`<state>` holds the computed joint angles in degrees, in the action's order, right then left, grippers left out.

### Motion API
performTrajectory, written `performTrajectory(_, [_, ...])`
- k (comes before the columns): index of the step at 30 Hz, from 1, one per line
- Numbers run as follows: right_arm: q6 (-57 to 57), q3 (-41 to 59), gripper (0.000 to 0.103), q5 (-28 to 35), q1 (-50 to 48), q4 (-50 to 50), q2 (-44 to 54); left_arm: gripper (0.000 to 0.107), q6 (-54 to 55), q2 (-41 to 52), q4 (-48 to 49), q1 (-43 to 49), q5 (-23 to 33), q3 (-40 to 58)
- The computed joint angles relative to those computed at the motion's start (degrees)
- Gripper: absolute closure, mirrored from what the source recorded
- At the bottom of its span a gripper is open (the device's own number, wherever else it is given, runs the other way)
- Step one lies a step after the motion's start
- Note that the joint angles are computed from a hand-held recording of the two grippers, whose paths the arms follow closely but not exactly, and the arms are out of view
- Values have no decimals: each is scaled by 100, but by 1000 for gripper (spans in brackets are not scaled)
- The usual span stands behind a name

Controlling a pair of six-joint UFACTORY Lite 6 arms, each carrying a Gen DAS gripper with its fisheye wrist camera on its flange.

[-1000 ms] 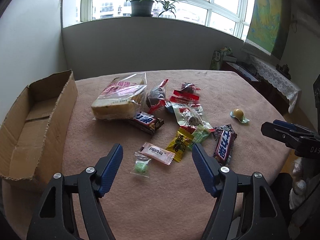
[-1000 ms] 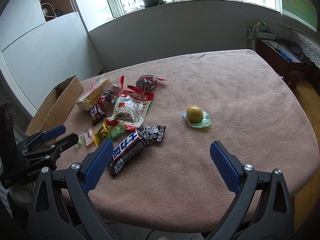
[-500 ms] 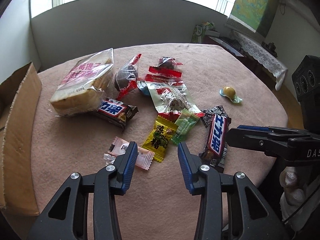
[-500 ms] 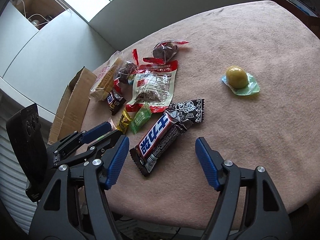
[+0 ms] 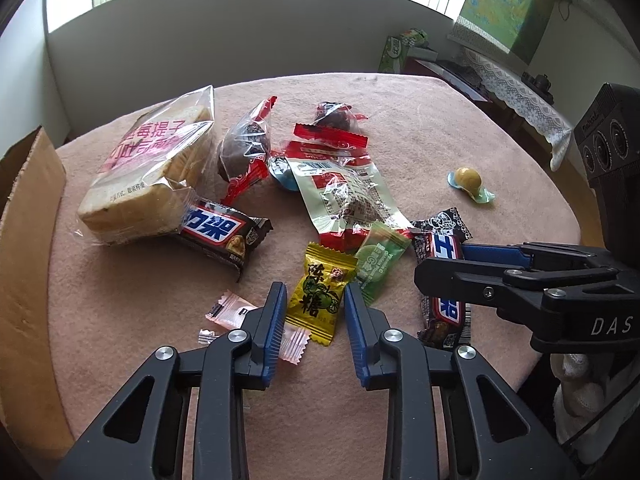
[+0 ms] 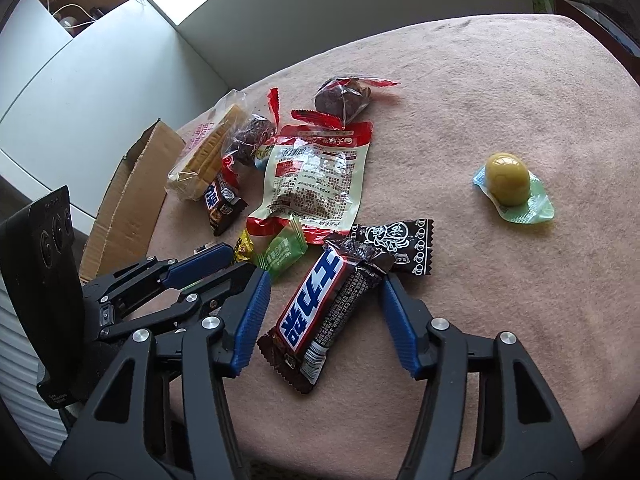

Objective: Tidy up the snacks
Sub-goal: 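Grasp the yellow candy packet with the left tool while the right tool grasps the Snickers bar, then carry both snacks into the cardboard box and open both tools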

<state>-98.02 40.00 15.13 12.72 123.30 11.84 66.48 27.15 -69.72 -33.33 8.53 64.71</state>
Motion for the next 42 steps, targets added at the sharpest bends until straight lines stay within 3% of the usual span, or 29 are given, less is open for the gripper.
performTrajectory(10, [-491, 182, 49, -896, 497, 106, -28, 82, 244, 62, -258, -12, -108, 23])
performTrajectory(12, [-653, 195, 54, -959, 519, 178, -31, 82, 315, 75, -329, -24, -120, 35])
performTrajectory(14, [-342, 107, 63, -838, 383, -192, -95, 83, 533, 44, -544, -22, -142, -12])
performTrajectory(20, [-297, -125, 64, -488, 86, -231, -238, 84, 1137, -123, -1227, 103, 38, -205])
performTrajectory(22, [-317, -201, 64, -468, 101, -175, -323, 92, 1486, -207, -1599, 86, -30, -299])
performTrajectory(27, [-105, -358, 64, -268, -11, -303, -510, 94, 1766, -330, -1900, 148, 45, -412])
performTrajectory(34, [-92, -528, 65, -379, 37, -242, -930, 95, 2269, -511, -2416, 352, 312, -597])
performTrajectory(42, [751, -461, 65, -486, 182, -1031, -1390, 95, 3082, -1002, -3283, 473, 421, -980])
